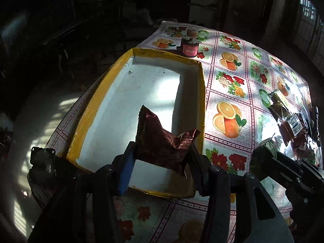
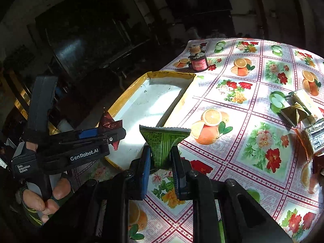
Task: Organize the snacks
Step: 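Carry both packets over the white tray and open both tools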
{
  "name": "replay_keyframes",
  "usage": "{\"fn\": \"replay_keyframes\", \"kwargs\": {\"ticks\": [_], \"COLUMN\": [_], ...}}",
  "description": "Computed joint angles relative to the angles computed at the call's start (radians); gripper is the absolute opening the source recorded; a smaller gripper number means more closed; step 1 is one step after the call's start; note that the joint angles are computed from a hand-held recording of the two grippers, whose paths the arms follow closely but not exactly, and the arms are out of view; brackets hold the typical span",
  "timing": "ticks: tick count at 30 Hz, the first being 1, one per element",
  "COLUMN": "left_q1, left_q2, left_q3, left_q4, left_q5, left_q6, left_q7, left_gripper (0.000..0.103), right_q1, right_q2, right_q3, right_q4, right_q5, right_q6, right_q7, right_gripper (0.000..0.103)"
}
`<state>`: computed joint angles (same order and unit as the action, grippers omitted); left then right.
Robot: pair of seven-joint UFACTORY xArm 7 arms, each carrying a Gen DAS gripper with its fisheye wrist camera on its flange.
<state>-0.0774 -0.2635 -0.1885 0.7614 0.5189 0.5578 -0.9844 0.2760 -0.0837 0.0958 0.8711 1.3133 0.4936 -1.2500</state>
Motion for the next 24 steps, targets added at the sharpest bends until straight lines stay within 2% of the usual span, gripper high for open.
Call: {"fn": "replay_keyframes", "kwargs": {"ticks": [5, 13, 18, 22, 24], "left_q1": [0.027, 0.052, 0.053, 0.045, 0.047], "left_q2": [0.003, 0.045, 0.073, 0.099, 0.099], "left_q3": [0.048, 0.075, 0.082, 0.091, 0.087], "left_q4": [-0.025, -0.039, -0.037, -0.028, -0.031], "left_q5": [-0.044, -0.104, -0.121, -0.143, -0.119], "left_q6": [-0.019, -0.044, -0.050, -0.043, -0.042], "left_q7": [0.037, 0.090, 0.115, 0.140, 0.129], "left_gripper": [0.052, 0.052, 0.052, 0.053, 0.056], "right_q1": [0.034, 0.028, 0.011, -0.004, -0.013], "right_q2": [0.124, 0.304, 0.358, 0.320, 0.289], "right_q3": [0.054, 0.121, 0.140, 0.160, 0.165], "right_q4": [0.133, 0.277, 0.299, 0.253, 0.218], "right_q5": [-0.083, -0.313, -0.458, -0.523, -0.529], "right_q6": [-0.023, -0.051, -0.076, -0.103, -0.113], "right_q7": [0.056, 0.221, 0.347, 0.385, 0.387], "right_gripper": [0.019, 0.019, 0.018, 0.018, 0.018]}}
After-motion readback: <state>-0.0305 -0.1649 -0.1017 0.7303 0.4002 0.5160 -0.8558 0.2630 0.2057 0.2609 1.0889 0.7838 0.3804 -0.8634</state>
